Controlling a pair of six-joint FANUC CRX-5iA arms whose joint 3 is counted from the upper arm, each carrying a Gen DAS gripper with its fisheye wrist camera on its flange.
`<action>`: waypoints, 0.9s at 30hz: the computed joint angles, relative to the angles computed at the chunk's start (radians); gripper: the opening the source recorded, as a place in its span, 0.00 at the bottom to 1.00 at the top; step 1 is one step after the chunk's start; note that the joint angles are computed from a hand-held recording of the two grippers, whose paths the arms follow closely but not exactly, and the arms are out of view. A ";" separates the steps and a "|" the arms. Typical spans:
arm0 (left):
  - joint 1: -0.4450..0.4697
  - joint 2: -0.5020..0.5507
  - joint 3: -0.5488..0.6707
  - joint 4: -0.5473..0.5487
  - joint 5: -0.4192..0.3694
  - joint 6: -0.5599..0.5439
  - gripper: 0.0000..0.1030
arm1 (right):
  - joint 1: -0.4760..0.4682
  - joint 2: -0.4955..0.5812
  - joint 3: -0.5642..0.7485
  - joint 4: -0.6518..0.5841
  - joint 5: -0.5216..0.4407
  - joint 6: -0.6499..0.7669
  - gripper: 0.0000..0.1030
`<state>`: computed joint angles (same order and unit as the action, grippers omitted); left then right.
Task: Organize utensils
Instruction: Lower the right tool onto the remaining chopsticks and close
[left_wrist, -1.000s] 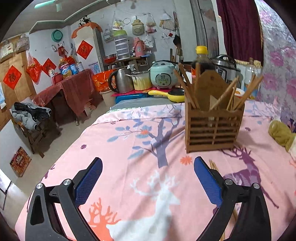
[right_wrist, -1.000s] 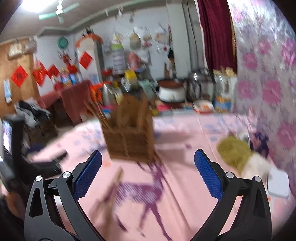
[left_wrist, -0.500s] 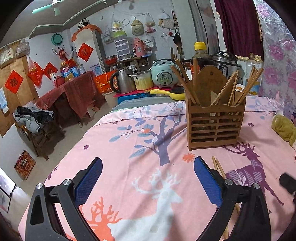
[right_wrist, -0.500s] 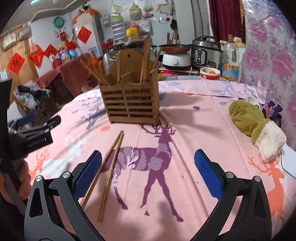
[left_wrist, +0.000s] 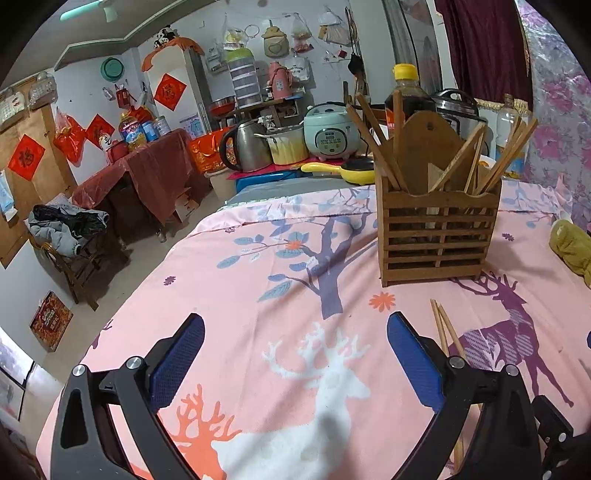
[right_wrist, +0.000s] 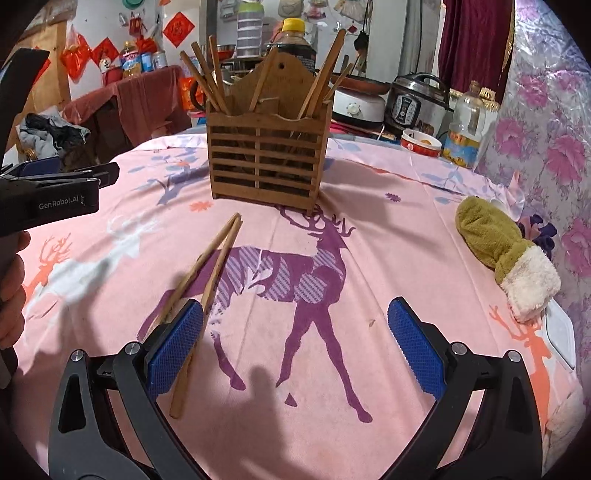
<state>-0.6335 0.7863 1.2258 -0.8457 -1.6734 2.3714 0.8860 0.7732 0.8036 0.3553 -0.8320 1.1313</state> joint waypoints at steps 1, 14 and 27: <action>0.001 0.004 0.005 0.004 -0.002 -0.004 0.94 | 0.000 0.002 0.003 -0.002 -0.005 0.003 0.94; 0.013 0.021 0.017 0.033 -0.016 -0.021 0.94 | 0.007 0.018 0.024 0.003 -0.031 0.018 0.94; 0.073 -0.002 -0.040 0.158 0.001 0.028 0.94 | -0.009 0.072 0.166 -0.178 -0.140 0.162 0.92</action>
